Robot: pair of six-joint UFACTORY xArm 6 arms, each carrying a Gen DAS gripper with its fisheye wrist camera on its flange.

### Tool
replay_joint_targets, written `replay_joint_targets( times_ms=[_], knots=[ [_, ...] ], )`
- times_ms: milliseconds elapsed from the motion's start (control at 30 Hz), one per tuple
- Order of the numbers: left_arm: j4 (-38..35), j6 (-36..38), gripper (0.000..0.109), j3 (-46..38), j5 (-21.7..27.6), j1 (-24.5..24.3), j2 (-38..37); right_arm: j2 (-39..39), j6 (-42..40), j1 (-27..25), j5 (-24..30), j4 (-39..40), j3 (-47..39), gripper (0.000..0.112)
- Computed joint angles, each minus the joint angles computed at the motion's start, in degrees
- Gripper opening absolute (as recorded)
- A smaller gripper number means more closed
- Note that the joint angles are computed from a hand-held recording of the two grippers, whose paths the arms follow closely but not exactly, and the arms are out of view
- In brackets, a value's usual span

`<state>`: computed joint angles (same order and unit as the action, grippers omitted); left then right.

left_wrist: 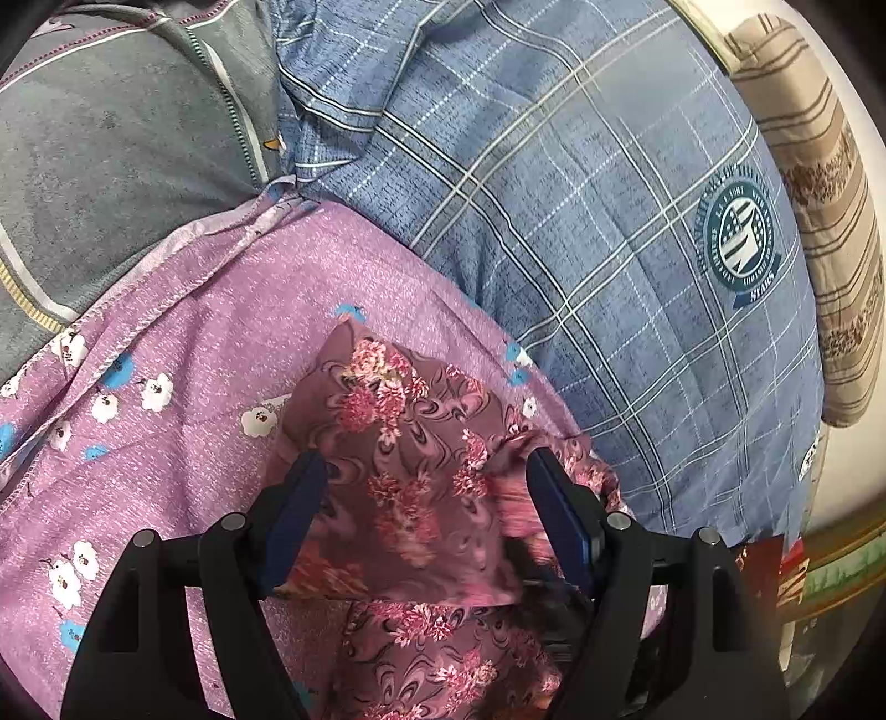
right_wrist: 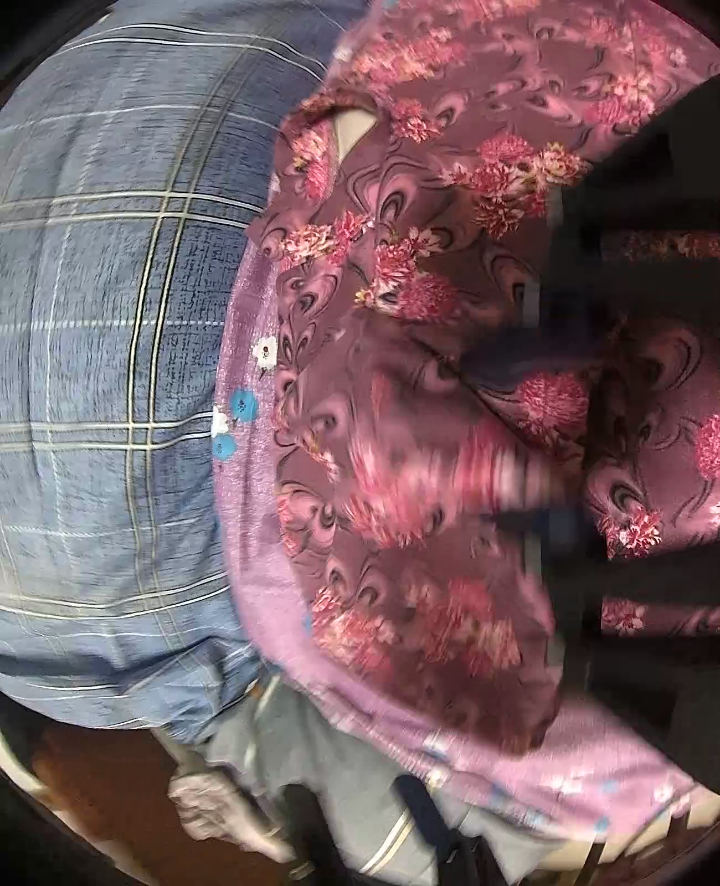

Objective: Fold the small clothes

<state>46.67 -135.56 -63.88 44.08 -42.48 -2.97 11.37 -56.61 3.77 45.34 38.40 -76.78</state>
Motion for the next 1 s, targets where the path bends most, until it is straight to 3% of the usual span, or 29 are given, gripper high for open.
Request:
replay_joint_targets(
  times_ms=[33, 133, 300, 367, 467, 533, 600, 700, 767, 833, 867, 1000],
  knots=[
    [-0.4, 0.4, 0.074, -0.1, -0.5, 0.2, 0.3, 1.0, -0.1, -2.1, 4.3, 2.8, -2.4, 0.012],
    [-1.1, 1.7, 0.074, -1.1, -3.7, 0.8, 1.9, 3.0, 0.0, -8.5, 8.4, 9.3, -7.8, 0.012],
    [-8.8, 12.2, 0.074, -7.3, -11.0, 1.5, 9.7, 14.1, 8.4, -17.3, 13.5, 7.3, -21.7, 0.016],
    [-13.4, 17.7, 0.074, -9.7, -13.9, 1.6, 13.1, 16.9, 11.7, -19.6, 12.5, 5.3, -24.1, 0.017],
    [-20.0, 26.0, 0.074, -15.3, -10.2, 0.5, 17.9, 21.3, 17.2, -23.8, 13.9, 6.8, -29.0, 0.019],
    [-21.0, 27.5, 0.074, -17.3, -7.2, 0.0, 19.4, 24.1, 19.3, -25.5, 17.6, 10.0, -32.9, 0.027],
    [-20.3, 26.3, 0.074, -16.6, -7.7, 0.0, 19.2, 25.1, 17.9, -25.1, 19.0, 12.0, -34.6, 0.049],
    [-18.2, 23.6, 0.074, -15.1, -9.1, 0.1, 18.3, 25.1, 15.5, -22.8, 18.2, 13.2, -34.1, 0.065],
    [-17.9, 23.0, 0.074, -14.5, -9.5, 0.1, 17.8, 25.4, 17.3, -20.8, 14.7, 10.3, -33.5, 0.064],
    [-17.1, 22.2, 0.074, -14.1, -9.1, -0.2, 17.2, 25.0, 16.8, -19.6, 11.7, 11.2, -32.6, 0.032],
    [-16.2, 21.3, 0.074, -13.8, -9.0, -0.3, 16.8, 26.0, 17.0, -19.7, 13.7, 10.8, -34.8, 0.008],
    [-14.6, 19.1, 0.074, -12.0, -10.3, -0.5, 15.1, 24.9, 12.1, -23.7, 15.7, 19.1, -36.3, 0.007]
  ],
)
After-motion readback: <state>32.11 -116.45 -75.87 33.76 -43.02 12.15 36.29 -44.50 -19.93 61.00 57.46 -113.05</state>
